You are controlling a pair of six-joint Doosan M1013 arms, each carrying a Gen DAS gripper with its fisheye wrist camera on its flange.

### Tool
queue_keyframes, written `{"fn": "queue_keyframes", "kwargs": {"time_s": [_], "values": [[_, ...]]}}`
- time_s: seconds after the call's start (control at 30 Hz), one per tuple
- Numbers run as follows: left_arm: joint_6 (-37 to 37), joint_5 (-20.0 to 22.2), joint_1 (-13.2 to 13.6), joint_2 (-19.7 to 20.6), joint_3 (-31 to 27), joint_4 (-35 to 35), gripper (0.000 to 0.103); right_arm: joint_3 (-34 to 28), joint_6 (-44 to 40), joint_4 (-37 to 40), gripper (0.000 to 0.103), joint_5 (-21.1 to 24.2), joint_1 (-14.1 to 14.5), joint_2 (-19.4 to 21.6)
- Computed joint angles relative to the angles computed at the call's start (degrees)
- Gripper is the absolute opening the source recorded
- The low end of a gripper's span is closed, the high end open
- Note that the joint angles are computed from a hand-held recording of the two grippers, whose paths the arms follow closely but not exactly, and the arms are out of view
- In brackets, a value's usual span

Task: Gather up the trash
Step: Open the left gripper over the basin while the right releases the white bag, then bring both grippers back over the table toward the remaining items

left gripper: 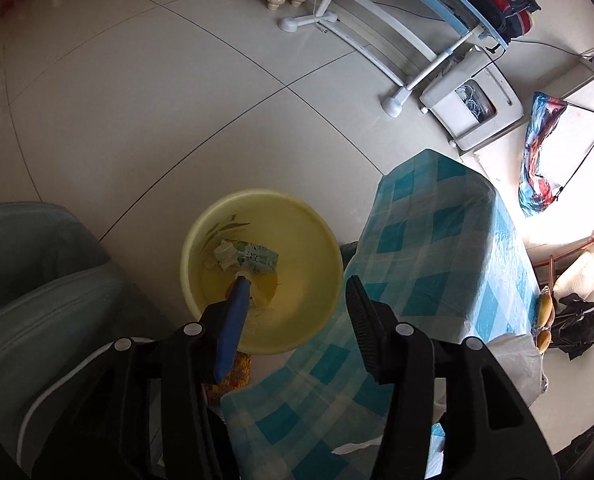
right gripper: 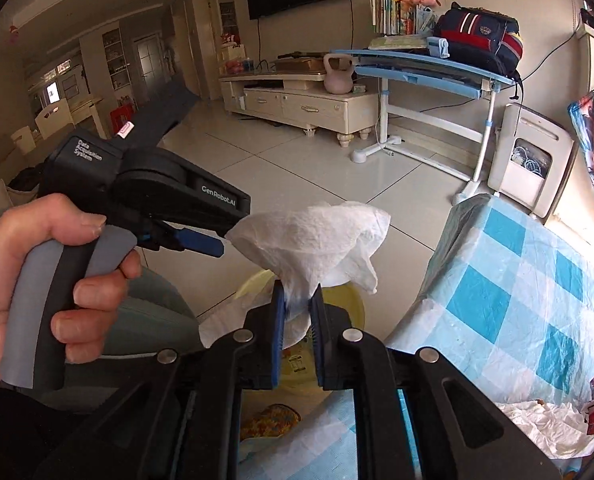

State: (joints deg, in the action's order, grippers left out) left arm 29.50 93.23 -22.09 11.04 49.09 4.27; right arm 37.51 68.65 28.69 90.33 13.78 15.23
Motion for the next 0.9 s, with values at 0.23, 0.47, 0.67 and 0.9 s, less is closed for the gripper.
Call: {"fn": "queue_keyframes", "kwargs": {"time_s": [0.23,0.47,0.67,0.9], "values": [[-2.72,0.51,-2.16,-0.32,-2.55,11.18,0.056,-2.91,1.09,-5.64,0.032,4.26,3.18,2.95],[-3.07,1.92,-3.59,0.13,-4.87,18.4,0.063,1.34,2.63,-2.72,0.041,1.29,0.78,0.01],[0.22,4.69,-4.84,1.59,-7.33,21.16,0.065,8.34,2.97,3.06,0.045,-3.05,-3.99,-5.25],[4.28,6.8,-6.3,3.16,-9.65,24.06,0.065,13.64,1.11,5.31,0.047,-5.11,-8.88,-10.27]]}}
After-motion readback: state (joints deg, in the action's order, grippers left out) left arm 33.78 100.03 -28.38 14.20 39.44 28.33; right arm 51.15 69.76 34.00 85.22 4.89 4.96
